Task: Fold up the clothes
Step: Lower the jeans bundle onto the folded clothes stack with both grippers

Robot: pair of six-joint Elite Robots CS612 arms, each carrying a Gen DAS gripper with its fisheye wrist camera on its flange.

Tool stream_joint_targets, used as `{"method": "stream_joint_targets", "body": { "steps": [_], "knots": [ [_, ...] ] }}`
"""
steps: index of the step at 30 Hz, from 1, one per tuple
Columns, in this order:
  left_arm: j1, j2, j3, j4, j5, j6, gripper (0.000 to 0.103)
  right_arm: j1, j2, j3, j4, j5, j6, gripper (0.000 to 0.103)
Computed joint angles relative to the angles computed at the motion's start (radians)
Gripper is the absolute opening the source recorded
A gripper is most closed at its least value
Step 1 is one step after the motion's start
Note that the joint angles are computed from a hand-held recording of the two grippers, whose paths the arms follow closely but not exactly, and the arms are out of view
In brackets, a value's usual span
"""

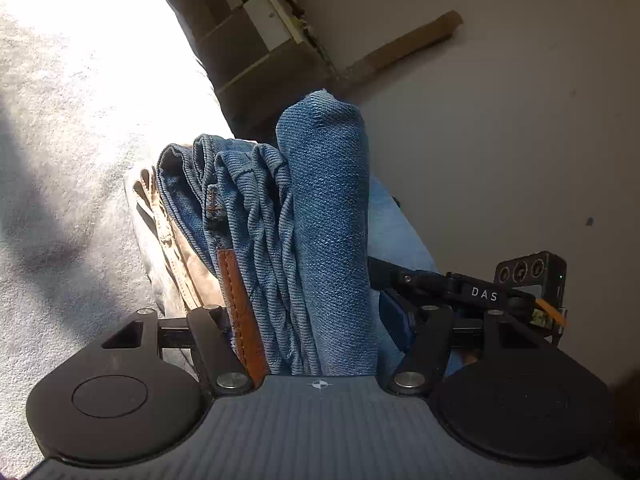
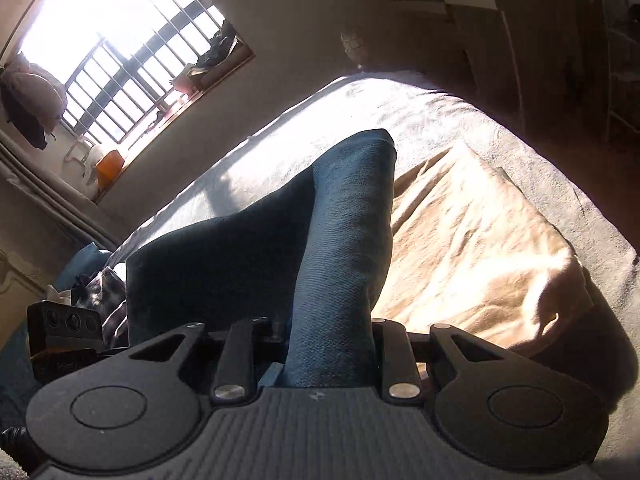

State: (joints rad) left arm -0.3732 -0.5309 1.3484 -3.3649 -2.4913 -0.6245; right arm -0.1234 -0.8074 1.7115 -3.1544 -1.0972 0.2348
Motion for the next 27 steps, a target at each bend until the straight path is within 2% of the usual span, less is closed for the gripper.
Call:
{"method": "stream_joint_targets", "body": {
  "steps": [5,8,12,17,20,22,23,25,27],
  "knots": [
    [-0.025,0.080,-0.121,-0.019,0.002,-0.076,0.065,-0.018,0.036,-0.064,0.038,-0.049,-0.069,0.025],
    [-0.033,0.102,-0.150,-0.053,0.020,-0.103,0.065,-0.033,0.056,-0.096,0.035,-0.045,-0.093,0.025],
    [-0.040,0.148,-0.243,-0.067,0.054,-0.162,0.065,-0.047,0.090,-0.150,0.046,-0.010,-0.126,0.025],
    [-0.043,0.167,-0.249,-0.034,0.083,-0.135,0.065,-0.061,0.159,-0.211,0.077,0.054,-0.132,0.025],
    [-0.047,0.192,-0.262,0.022,0.104,-0.119,0.064,-0.066,0.209,-0.237,0.096,0.039,-0.125,0.027],
    [-0.042,0.219,-0.289,0.022,0.091,-0.142,0.061,-0.077,0.240,-0.238,0.033,0.058,-0.051,0.031],
    [-0.040,0.225,-0.299,0.013,0.080,-0.154,0.060,-0.081,0.246,-0.237,0.014,0.070,-0.042,0.031],
    [-0.041,0.234,-0.328,0.041,0.069,-0.114,0.060,-0.086,0.242,-0.235,0.016,0.090,-0.058,0.030],
    [-0.042,0.250,-0.364,0.025,0.045,-0.156,0.060,-0.090,0.231,-0.241,0.063,0.107,-0.090,0.029]
  ]
}}
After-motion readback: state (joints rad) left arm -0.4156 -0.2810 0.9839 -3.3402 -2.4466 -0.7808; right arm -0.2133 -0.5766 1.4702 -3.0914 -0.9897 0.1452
